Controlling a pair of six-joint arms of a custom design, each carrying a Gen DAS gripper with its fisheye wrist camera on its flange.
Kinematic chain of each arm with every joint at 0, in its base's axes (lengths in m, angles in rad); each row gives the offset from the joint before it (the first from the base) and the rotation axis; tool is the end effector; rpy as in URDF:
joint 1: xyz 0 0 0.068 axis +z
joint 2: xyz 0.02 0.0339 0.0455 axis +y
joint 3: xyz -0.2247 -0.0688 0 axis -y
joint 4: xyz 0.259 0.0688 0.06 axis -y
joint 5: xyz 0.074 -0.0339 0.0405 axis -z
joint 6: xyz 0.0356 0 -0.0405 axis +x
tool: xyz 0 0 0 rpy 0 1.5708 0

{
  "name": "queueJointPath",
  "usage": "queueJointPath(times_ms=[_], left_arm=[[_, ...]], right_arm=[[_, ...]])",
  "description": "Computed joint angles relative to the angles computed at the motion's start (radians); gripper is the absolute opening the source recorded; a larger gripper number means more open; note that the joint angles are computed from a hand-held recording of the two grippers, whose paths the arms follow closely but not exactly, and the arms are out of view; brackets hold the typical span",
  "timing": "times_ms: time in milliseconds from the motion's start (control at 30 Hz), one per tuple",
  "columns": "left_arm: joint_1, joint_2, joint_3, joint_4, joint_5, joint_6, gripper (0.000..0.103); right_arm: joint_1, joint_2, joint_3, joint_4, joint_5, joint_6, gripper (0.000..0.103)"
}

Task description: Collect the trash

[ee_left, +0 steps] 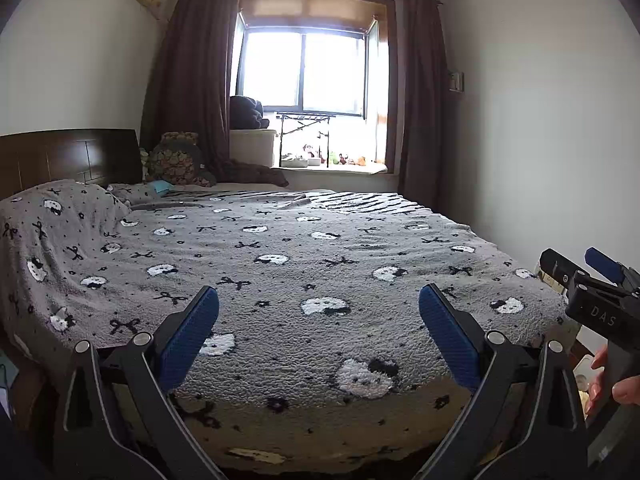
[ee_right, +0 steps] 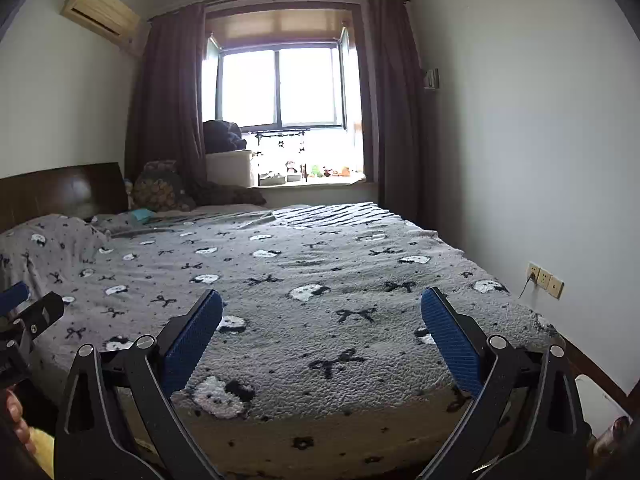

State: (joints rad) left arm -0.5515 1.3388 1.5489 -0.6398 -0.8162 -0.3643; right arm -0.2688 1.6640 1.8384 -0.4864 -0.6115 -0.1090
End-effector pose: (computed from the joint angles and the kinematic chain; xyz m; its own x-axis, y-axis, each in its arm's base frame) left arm 0.2679 -0.1343 0.4039 -0.2584 -0.1276 -0.9576 -0.3182 0.9472 -0.0403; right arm 0.3754 -0.0822 0.4096 -0.2605 -0.0206 -0.9652 -0.3397 0.9378 0.0716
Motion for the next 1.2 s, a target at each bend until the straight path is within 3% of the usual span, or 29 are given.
queueJointPath(times_ms=[1200], left_arm=[[-0.001, 0.004, 0.004, 0.012, 0.003, 0.014, 0.095]], right_arm=[[0.017, -0.011, -0.018, -0.001, -0.006, -0.012, 0.100]])
